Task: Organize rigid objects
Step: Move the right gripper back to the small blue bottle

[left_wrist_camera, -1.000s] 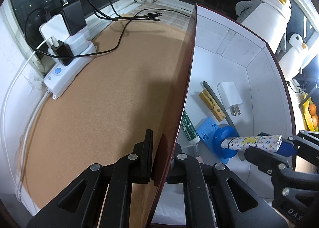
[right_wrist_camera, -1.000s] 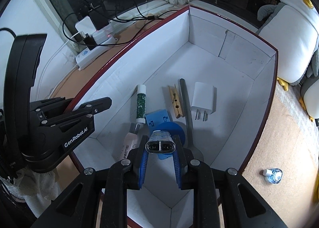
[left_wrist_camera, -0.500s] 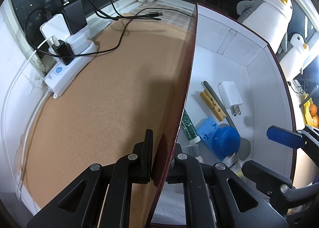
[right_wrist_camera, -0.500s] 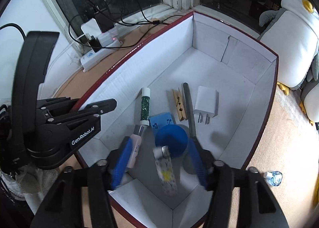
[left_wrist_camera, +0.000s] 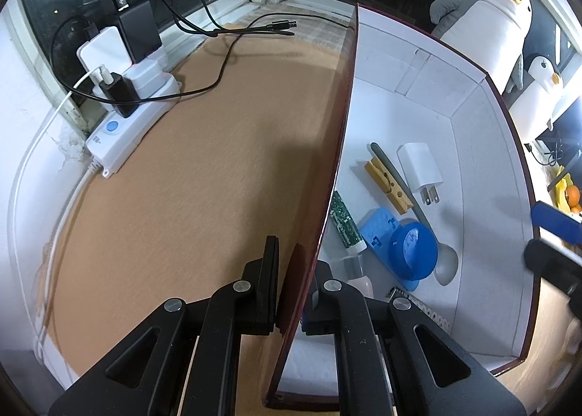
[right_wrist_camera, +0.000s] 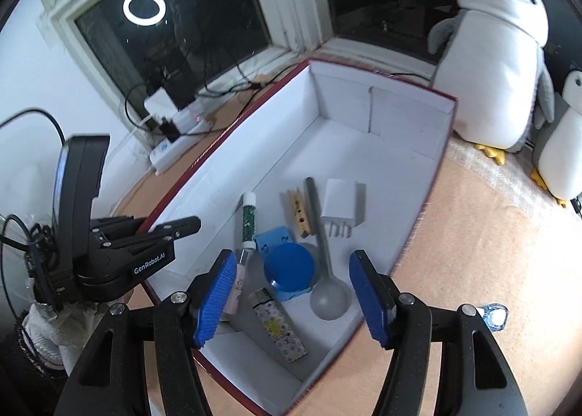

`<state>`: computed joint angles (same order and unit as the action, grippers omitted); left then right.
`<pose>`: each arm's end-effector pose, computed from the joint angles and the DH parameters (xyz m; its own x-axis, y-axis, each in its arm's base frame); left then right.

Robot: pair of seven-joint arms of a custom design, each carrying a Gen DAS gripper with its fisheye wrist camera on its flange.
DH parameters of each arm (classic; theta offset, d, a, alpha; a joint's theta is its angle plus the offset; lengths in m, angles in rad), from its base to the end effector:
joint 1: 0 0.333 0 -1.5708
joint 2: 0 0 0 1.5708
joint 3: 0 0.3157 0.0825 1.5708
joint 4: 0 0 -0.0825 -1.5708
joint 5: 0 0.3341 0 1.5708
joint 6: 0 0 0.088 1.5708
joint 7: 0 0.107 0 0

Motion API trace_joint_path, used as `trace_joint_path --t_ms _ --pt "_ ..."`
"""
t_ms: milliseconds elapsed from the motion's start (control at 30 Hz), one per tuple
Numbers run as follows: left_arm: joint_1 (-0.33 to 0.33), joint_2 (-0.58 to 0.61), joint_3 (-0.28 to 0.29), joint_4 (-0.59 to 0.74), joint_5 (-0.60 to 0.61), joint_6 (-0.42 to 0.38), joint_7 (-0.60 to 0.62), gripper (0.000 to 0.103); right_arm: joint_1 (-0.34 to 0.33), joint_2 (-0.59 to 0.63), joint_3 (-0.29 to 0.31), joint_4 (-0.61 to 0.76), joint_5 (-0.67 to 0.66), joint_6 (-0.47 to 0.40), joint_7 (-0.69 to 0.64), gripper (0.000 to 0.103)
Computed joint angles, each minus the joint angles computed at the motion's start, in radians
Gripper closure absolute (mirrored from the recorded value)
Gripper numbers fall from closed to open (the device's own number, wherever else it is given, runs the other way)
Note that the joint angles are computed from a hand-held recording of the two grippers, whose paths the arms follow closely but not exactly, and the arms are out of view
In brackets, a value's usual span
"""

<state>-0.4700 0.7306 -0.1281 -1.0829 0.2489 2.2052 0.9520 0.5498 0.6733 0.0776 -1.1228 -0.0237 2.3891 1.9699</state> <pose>0.6331 -0.3801 0.4504 -0.0563 -0.9941 0.0928 -0.9168 0.0146 -0.3991 0.6093 0.4165 0.4955 0.2661 -0.9334 -0.2409 -0.8550 -0.1131 -0.5062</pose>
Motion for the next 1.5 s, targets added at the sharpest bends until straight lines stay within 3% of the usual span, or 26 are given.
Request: trace_joint_path --t_ms 233,567,867,1167,1500 --pt "-0.005 -0.026 0.003 -0.033 0.013 0.001 -0.014 0.095 -0.011 -0.104 -0.032 -0.162 -0.036 0.064 0.068 0.043" --pt "-0.010 -0.070 -0.003 -0.094 0.026 0.014 -0.032 0.085 -0.039 -0.272 -0.079 -0.424 -0.174 0.102 0.234 0.043" --pt "-0.016 -0.090 -0.003 -0.116 0.046 0.002 -0.064 0.085 -0.129 -0.376 -0.052 -0.612 -0.201 0.143 0.263 0.043" --pt "-0.022 -0.091 -0.003 -0.109 0.062 -0.018 -0.083 0.085 -0.175 -0.351 -0.031 -0.644 -0.168 0.101 0.150 0.043" --pt "-0.034 -0.066 0.002 -0.060 0.074 -0.062 -0.087 0.085 -0.140 -0.246 -0.046 -0.534 -0.243 -0.024 -0.001 0.043"
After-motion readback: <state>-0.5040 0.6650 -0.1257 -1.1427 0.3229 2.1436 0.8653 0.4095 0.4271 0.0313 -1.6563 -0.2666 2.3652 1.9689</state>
